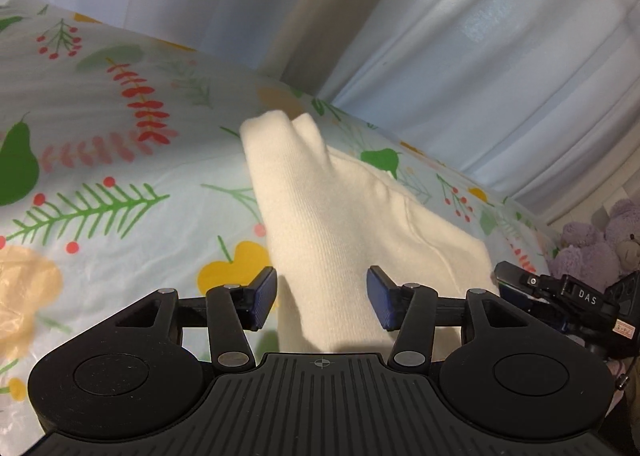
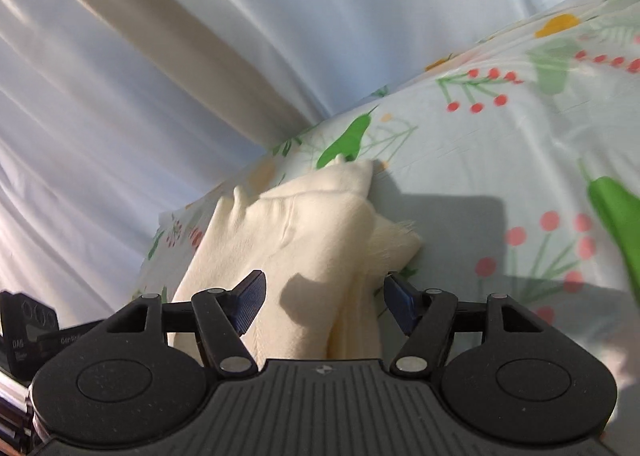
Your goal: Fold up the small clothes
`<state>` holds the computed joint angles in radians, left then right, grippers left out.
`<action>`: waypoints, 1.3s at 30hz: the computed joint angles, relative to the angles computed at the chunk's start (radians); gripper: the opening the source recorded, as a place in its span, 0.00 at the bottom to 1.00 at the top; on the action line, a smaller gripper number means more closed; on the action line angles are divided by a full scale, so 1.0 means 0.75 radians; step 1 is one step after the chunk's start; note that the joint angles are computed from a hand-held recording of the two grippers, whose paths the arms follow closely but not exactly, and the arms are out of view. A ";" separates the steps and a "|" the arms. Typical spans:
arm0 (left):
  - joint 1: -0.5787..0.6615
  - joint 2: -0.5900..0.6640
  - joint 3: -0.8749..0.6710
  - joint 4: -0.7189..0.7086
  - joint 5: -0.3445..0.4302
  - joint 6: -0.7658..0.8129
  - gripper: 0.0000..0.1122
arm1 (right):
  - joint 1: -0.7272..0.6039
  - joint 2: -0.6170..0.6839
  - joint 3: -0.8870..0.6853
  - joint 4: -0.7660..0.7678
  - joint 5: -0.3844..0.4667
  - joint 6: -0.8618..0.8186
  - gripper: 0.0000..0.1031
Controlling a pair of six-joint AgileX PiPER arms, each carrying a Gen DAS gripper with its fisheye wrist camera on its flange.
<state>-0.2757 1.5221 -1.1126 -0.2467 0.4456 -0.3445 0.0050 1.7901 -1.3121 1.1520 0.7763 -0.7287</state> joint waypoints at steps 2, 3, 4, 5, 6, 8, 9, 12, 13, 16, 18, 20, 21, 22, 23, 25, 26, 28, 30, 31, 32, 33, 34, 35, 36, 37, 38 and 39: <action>-0.048 -0.028 0.019 0.130 -0.037 -0.125 0.52 | 0.013 -0.075 0.035 -0.022 -0.087 -0.057 0.57; -0.064 -0.028 0.020 0.149 -0.047 -0.141 0.53 | 0.038 -0.090 0.025 -0.050 -0.110 -0.072 0.51; -0.075 -0.022 0.016 0.136 -0.047 -0.127 0.54 | 0.079 -0.075 -0.026 -0.110 -0.123 -0.066 0.40; -0.089 -0.007 0.004 0.136 -0.037 -0.136 0.54 | 0.113 -0.082 -0.035 -0.147 -0.129 -0.078 0.34; -0.123 0.018 -0.015 0.183 -0.032 -0.198 0.54 | 0.154 -0.085 -0.040 -0.172 -0.144 -0.093 0.31; -0.188 0.053 -0.029 0.416 -0.035 -0.403 0.56 | 0.249 -0.068 -0.044 -0.195 -0.178 -0.155 0.24; -0.215 0.072 -0.041 0.542 -0.006 -0.503 0.56 | 0.288 -0.059 -0.042 -0.235 -0.202 -0.162 0.24; -0.220 0.132 -0.056 0.598 0.051 -0.571 0.66 | 0.448 -0.081 0.084 -0.594 -0.540 -0.066 0.16; -0.197 0.126 -0.032 0.510 0.019 -0.535 0.66 | 0.462 -0.100 0.127 -0.674 -0.618 -0.011 0.18; -0.148 0.055 0.048 0.333 -0.021 -0.454 0.66 | 0.417 -0.166 0.143 -0.729 -0.564 0.197 0.27; -0.172 -0.034 0.119 0.409 -0.028 -0.525 0.66 | 0.335 -0.250 0.205 -0.525 -0.486 0.088 0.28; -0.187 -0.113 0.181 0.371 -0.030 -0.492 0.66 | 0.203 -0.338 0.287 -0.268 -0.301 -0.051 0.44; -0.191 -0.153 0.213 0.304 -0.032 -0.424 0.66 | 0.145 -0.361 0.320 -0.184 -0.210 -0.084 0.48; -0.195 -0.189 0.245 0.218 -0.040 -0.342 0.67 | 0.094 -0.381 0.351 -0.137 -0.126 -0.087 0.58; -0.194 -0.215 0.275 0.128 -0.054 -0.259 0.69 | 0.046 -0.400 0.389 -0.098 -0.035 -0.073 0.66; -0.193 -0.232 0.320 -0.064 -0.097 -0.088 0.71 | -0.018 -0.405 0.440 -0.034 0.097 -0.079 0.67; -0.197 -0.228 0.328 -0.095 -0.111 -0.072 0.71 | -0.032 -0.400 0.476 0.006 0.125 -0.083 0.67; -0.213 -0.203 0.331 -0.062 -0.147 -0.142 0.71 | -0.030 -0.363 0.503 0.065 0.147 -0.078 0.67; -0.218 -0.176 0.319 -0.050 -0.150 -0.216 0.71 | -0.013 -0.325 0.523 0.148 0.147 -0.080 0.63; -0.215 -0.169 0.318 -0.075 -0.158 -0.231 0.71 | 0.004 -0.313 0.536 0.189 0.135 -0.086 0.52; -0.219 -0.168 0.319 -0.053 -0.167 -0.287 0.72 | 0.032 -0.310 0.540 0.193 0.099 -0.063 0.34; -0.228 -0.180 0.326 -0.015 -0.179 -0.353 0.72 | 0.054 -0.314 0.539 0.177 0.068 -0.038 0.23; -0.235 -0.193 0.334 0.015 -0.185 -0.408 0.72 | 0.083 -0.324 0.538 0.155 0.021 -0.016 0.11; -0.243 -0.207 0.339 0.068 -0.182 -0.481 0.72 | 0.090 -0.341 0.551 0.168 0.003 -0.042 0.11; -0.254 -0.220 0.341 0.141 -0.170 -0.569 0.71 | 0.067 -0.342 0.572 0.235 0.039 -0.118 0.10; -0.268 -0.233 0.343 0.218 -0.154 -0.653 0.71 | 0.015 -0.330 0.600 0.355 0.128 -0.188 0.09; -0.281 -0.243 0.342 0.286 -0.134 -0.727 0.71 | -0.062 -0.290 0.632 0.481 0.261 -0.232 0.09; -0.294 -0.254 0.341 0.350 -0.110 -0.798 0.71 | -0.114 -0.250 0.649 0.554 0.356 -0.226 0.09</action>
<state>-0.4964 1.3320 -0.8569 0.0158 0.3632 -0.9431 -0.0806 1.6029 -0.8257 1.5677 1.0431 -0.8978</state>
